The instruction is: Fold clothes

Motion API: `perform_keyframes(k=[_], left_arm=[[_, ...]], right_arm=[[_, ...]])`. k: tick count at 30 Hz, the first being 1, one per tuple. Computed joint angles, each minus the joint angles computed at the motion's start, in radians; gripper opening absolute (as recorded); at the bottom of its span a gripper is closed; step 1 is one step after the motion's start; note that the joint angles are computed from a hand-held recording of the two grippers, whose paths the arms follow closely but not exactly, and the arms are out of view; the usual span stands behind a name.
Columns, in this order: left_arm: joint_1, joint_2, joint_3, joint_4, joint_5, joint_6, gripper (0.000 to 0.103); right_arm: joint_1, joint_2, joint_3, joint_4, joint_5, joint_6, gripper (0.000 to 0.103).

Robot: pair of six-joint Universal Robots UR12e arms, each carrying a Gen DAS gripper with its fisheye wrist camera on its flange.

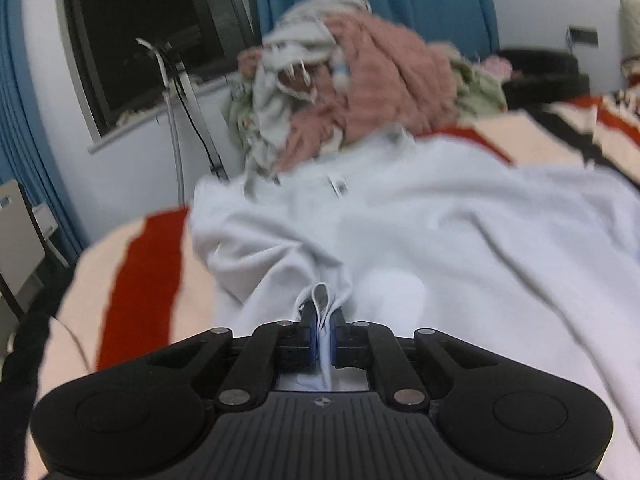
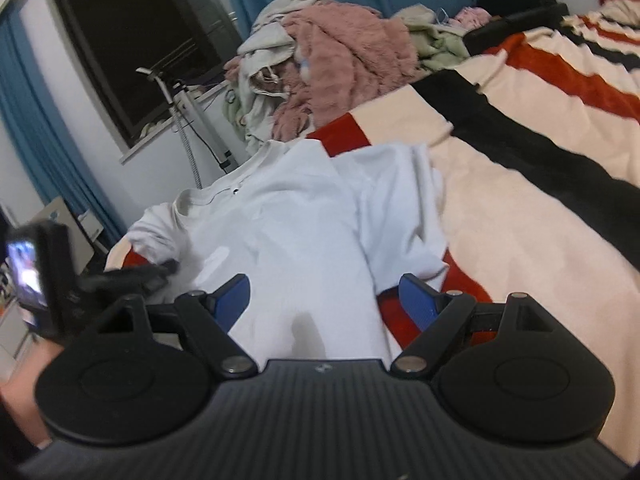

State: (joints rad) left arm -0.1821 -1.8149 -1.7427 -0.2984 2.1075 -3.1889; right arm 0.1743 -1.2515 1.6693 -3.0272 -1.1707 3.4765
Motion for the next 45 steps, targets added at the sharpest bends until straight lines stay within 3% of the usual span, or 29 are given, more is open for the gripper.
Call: perform_keyframes(k=[3, 5, 8, 12, 15, 17, 18, 22, 25, 28, 29, 32, 36, 37, 38, 40, 43, 45], left_arm=[[0.005, 0.005, -0.014, 0.018, -0.032, 0.014, 0.016], [0.013, 0.029, -0.035, 0.041, -0.084, 0.009, 0.03], [0.026, 0.086, -0.091, 0.088, -0.161, -0.03, 0.042], [0.047, 0.16, -0.163, 0.158, -0.242, -0.139, 0.047], [0.065, 0.177, -0.175, 0.16, -0.222, -0.208, 0.049], [0.066, 0.166, -0.151, 0.091, -0.151, -0.224, 0.046], [0.076, 0.166, -0.149, 0.075, -0.158, -0.252, 0.046], [0.143, 0.182, -0.174, 0.082, -0.274, -0.446, 0.046], [0.174, 0.185, -0.185, 0.123, -0.351, -0.489, 0.045], [0.178, 0.182, -0.179, 0.141, -0.41, -0.366, 0.045], [0.171, 0.178, -0.172, 0.138, -0.414, -0.289, 0.045], [0.149, 0.163, -0.153, 0.146, -0.44, -0.109, 0.056], [0.104, 0.115, -0.096, 0.074, -0.364, 0.059, 0.058], [0.096, 0.1, -0.081, 0.056, -0.327, 0.059, 0.049], [0.088, 0.085, -0.066, 0.038, -0.292, 0.057, 0.028], [0.1, 0.079, -0.066, 0.037, -0.311, -0.034, 0.005], [0.152, 0.108, -0.111, 0.159, -0.388, -0.217, 0.004], [0.202, 0.135, -0.14, 0.216, -0.427, -0.386, 0.004]], right_arm=[[-0.004, -0.002, 0.0, 0.009, -0.001, 0.009, 0.083], [-0.004, -0.005, 0.003, 0.005, -0.003, 0.003, 0.083], [-0.005, -0.01, 0.007, 0.001, 0.005, -0.007, 0.083], [-0.005, -0.014, 0.01, 0.008, 0.005, -0.012, 0.083], [-0.005, -0.013, 0.01, 0.013, 0.007, -0.017, 0.083], [-0.003, -0.012, 0.009, 0.018, 0.005, -0.025, 0.083], [-0.002, -0.011, 0.008, 0.021, 0.004, -0.028, 0.083], [0.0, -0.008, 0.006, 0.033, -0.006, -0.029, 0.083], [0.0, -0.005, 0.004, 0.047, -0.005, -0.026, 0.083], [0.002, -0.005, 0.003, 0.049, -0.008, -0.035, 0.083], [0.003, -0.005, 0.003, 0.048, -0.009, -0.039, 0.083], [0.004, -0.004, 0.003, 0.052, -0.01, -0.045, 0.083], [0.006, -0.002, 0.002, 0.057, -0.011, -0.053, 0.083], [0.006, -0.002, 0.002, 0.055, -0.012, -0.058, 0.083], [0.007, -0.002, 0.003, 0.052, -0.012, -0.062, 0.083], [0.009, -0.001, 0.004, 0.045, -0.018, -0.078, 0.083], [0.014, -0.004, 0.007, 0.05, -0.038, -0.098, 0.083], [0.018, -0.009, 0.014, 0.041, -0.053, -0.103, 0.083]])
